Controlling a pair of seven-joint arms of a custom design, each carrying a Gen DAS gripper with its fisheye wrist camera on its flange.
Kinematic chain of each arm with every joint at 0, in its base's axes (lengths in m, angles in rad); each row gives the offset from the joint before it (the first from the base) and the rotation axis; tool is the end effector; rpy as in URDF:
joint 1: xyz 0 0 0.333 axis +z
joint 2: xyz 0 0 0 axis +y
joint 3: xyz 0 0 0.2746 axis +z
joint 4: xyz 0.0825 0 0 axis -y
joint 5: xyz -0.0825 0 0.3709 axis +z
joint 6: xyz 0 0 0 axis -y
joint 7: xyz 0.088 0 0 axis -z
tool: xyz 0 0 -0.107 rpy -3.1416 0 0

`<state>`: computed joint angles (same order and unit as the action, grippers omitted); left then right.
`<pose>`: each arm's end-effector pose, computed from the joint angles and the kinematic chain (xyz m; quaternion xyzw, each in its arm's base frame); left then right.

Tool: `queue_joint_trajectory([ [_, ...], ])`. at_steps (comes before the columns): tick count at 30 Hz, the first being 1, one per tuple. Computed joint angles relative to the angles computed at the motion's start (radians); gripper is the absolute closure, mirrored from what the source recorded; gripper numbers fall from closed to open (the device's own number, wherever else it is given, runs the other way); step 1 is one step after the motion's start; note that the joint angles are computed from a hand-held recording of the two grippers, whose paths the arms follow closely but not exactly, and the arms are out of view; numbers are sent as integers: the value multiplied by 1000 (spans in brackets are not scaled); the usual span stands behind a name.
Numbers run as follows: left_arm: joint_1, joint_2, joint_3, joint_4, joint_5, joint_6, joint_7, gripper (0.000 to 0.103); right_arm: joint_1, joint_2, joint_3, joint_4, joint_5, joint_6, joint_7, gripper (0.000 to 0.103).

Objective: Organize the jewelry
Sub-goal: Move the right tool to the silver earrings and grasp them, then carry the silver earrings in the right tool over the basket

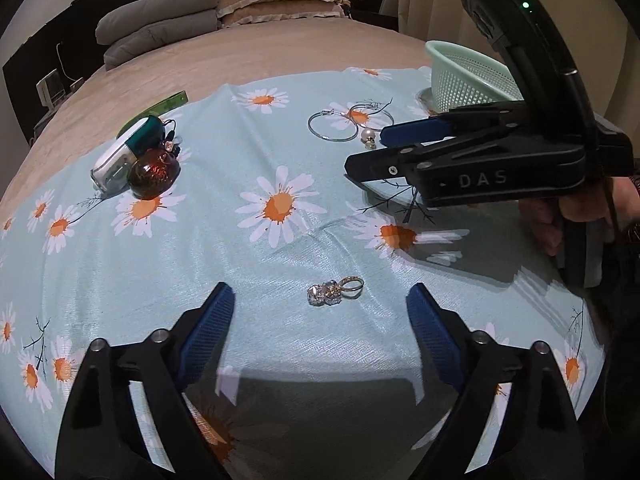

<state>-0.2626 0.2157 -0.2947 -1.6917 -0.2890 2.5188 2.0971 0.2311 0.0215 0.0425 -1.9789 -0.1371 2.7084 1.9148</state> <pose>0.5596 -0.3280 0.5069 -0.3215 0.8866 -0.3154 0.1053 0.5728 0.1655 0.5019 -0.6733 0.6517 -0.2014 0.2853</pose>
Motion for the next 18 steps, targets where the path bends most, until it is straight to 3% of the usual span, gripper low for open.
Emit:
queue_joint_trajectory([
  [1, 3, 3, -2, 9, -13, -9, 0, 38, -1, 7, -2, 9, -8, -1, 19, 52],
  [2, 4, 10, -3, 22, -21, -19, -1, 43, -1, 14, -4, 19, -21, -3, 42, 58],
  [4, 1, 20, -2, 39, -13, -31, -10, 64, 6, 39, -10, 63, -116, -65, 136, 75],
  [7, 11, 20, -7, 48, -48, -68, 0, 90, 12, 42, -10, 70, -140, -81, 142, 92],
  [18, 0, -32, 5, 40, -26, -145, -33, 90, 6, -67, 7, -18, -78, -82, 72, 92],
])
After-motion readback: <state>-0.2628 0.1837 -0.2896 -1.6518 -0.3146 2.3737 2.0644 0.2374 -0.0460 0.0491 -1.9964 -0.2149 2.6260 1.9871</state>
